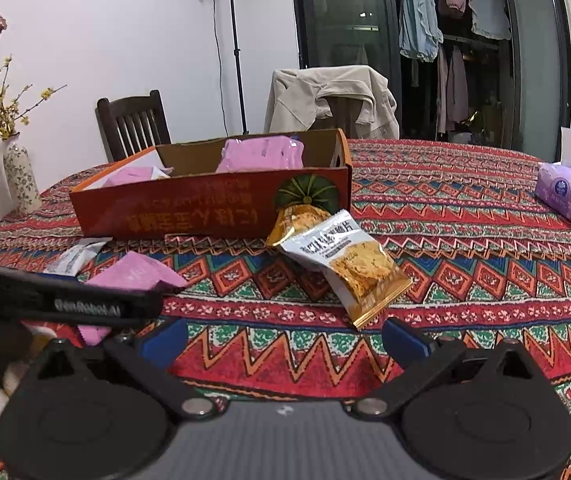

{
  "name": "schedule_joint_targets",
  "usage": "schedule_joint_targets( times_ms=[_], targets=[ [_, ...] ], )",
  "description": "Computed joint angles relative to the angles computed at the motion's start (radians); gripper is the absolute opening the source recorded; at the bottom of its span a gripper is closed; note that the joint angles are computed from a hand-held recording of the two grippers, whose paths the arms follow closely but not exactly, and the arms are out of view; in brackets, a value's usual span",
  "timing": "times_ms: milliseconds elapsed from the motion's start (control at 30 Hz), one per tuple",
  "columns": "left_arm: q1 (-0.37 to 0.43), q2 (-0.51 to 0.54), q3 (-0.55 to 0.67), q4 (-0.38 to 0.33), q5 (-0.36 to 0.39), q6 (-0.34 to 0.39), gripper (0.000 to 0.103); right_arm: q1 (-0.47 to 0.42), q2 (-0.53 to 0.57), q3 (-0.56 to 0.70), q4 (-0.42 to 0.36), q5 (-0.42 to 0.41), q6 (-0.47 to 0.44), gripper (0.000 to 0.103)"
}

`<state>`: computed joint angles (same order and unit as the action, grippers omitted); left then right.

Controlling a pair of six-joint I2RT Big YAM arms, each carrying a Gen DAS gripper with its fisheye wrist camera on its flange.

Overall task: Organize snacks
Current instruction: 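Grasp a pink packet with the left tool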

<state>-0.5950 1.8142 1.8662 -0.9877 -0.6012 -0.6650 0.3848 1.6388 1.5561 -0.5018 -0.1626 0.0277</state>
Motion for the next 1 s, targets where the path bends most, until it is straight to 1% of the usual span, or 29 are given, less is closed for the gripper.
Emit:
schedule_joint_targets(
  times_ms=[100, 267, 367, 433, 467, 500, 533, 567, 600, 700, 767, 867, 1000],
  targets=[
    [-0.002, 0.005, 0.006, -0.003, 0.001, 0.016, 0.103, 0.000, 0.003, 0.002, -0.001, -0.006, -0.003, 0.103],
    [-0.001, 0.005, 0.008, -0.002, 0.007, 0.022, 0.103, 0.000, 0.006, 0.004, -0.006, -0.013, -0.004, 0.103],
    [0.000, 0.002, 0.001, 0.015, 0.025, 0.049, 0.103, 0.000, 0.009, 0.008, -0.014, -0.016, -0.001, 0.103],
    [0.000, 0.000, -0.002, 0.020, 0.027, 0.053, 0.103, -0.001, 0.013, 0.014, -0.023, -0.019, 0.003, 0.103],
    [0.000, -0.003, -0.007, 0.025, 0.024, 0.051, 0.101, -0.002, 0.016, 0.018, -0.030, -0.023, 0.005, 0.103],
    [-0.002, -0.007, -0.014, 0.031, 0.015, 0.049, 0.095, -0.003, 0.018, 0.021, -0.035, -0.024, 0.007, 0.103],
    [-0.004, -0.014, -0.024, 0.045, 0.006, 0.050, 0.084, -0.003, 0.019, 0.022, -0.038, -0.024, 0.008, 0.103],
    [-0.005, -0.023, -0.038, 0.066, 0.006, 0.056, 0.076, -0.003, 0.021, 0.024, -0.041, -0.024, 0.010, 0.103],
    [-0.007, -0.033, -0.052, 0.088, 0.005, 0.062, 0.063, -0.003, 0.022, 0.025, -0.043, -0.023, 0.012, 0.103],
    [-0.005, -0.067, -0.098, 0.152, 0.018, 0.054, 0.063, -0.001, 0.019, 0.021, -0.033, -0.006, 0.027, 0.103],
    [-0.009, -0.083, -0.119, 0.182, -0.008, 0.058, 0.063, -0.002, 0.012, 0.010, -0.009, -0.002, 0.030, 0.103],
    [-0.014, -0.113, -0.156, 0.241, -0.034, 0.085, 0.063, -0.004, 0.002, -0.002, 0.017, -0.002, 0.025, 0.103],
    [-0.019, -0.158, -0.217, 0.339, -0.069, 0.114, 0.063, -0.011, 0.000, 0.005, 0.045, 0.020, 0.037, 0.103]
  ],
)
